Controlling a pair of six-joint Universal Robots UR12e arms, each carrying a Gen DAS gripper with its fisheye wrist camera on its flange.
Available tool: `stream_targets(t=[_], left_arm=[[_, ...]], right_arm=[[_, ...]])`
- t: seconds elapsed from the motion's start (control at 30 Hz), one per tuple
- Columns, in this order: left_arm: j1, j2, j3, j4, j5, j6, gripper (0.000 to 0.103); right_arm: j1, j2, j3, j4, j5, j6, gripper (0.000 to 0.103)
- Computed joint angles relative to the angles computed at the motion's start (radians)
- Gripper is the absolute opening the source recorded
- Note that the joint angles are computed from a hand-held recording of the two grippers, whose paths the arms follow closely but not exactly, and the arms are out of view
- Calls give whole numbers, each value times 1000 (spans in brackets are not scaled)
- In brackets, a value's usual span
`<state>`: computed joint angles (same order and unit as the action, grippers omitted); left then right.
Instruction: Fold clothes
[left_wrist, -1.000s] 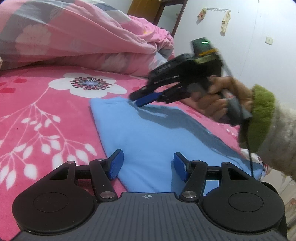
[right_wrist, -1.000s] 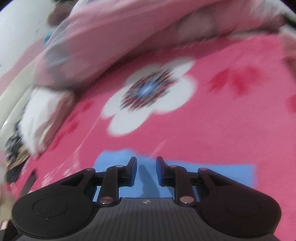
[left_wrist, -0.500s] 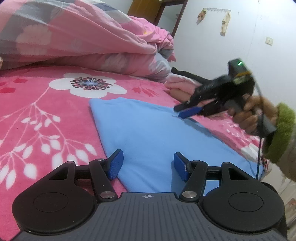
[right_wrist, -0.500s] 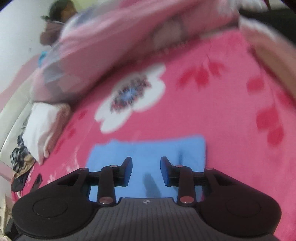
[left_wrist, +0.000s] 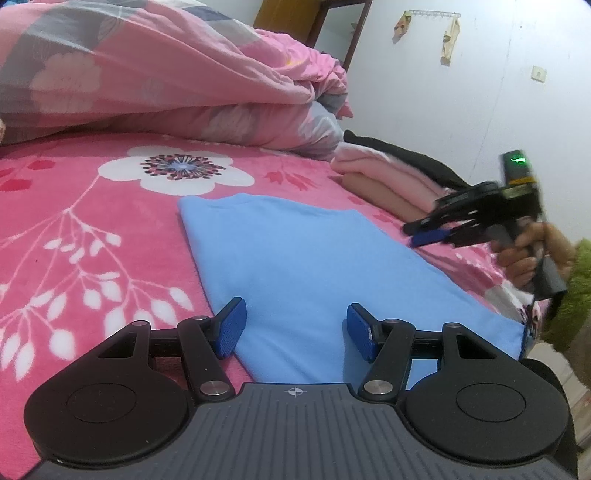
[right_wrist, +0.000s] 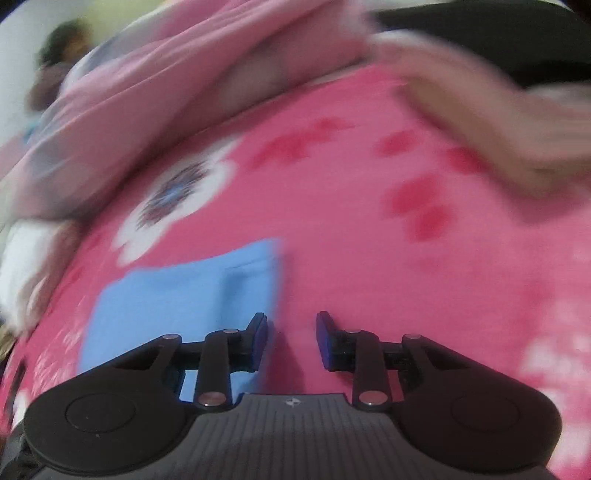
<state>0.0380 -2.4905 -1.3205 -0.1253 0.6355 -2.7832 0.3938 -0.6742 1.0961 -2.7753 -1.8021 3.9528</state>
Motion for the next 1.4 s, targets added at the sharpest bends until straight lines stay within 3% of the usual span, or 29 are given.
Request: stream_targets(t=[0.1,0.27,0.37,0.43,0.53,0.63,0.8,0.9,0.93,1.0,1.1,1.2,1.3,1.4], left_arm=[[-1,2,-4,5,6,1,61],[-4,7,-8,3,21,10,61],[-4,8,-10,1,23,13,61],[-4,9,-10,-2,23,14,61],[-4,10,-9,-4,24,15,61],[-5,12,-10,-9,30,20,61],[-6,14,-12,-13,34,24,61],[-4,13,-10,-16,26,20,61],[-4,12,-8,-18,24,19,61],[-3,11,-6,-24,18,18,61],[-3,10,-4,-26,15,16,61],[-2,10,-3,-26,15,16,61],[-2,9,-3,-25,16,17,61],[-2,8,-1,-28,12,17,61]], right_arm=[[22,-38,69,-84,-74,-34,32],[56,-25,69,-151,27,-165,31],[70,-36,91,-52,-17,-105,30],[70,-71,169,-118,-42,6,29],[95,-107,220,-131,-145,85,31],[112,-96,211,-209,-133,52,31],[123,-33,111,-193,-86,-94,31],[128,-43,120,-99,-123,-60,28],[131,-56,146,-113,-133,-25,29],[144,-80,166,-62,-200,29,30],[154,-89,179,-102,-225,51,31],[161,-56,123,-152,-210,-35,31],[150,-5,59,-221,-104,-111,31],[138,4,60,-220,-49,-65,31]])
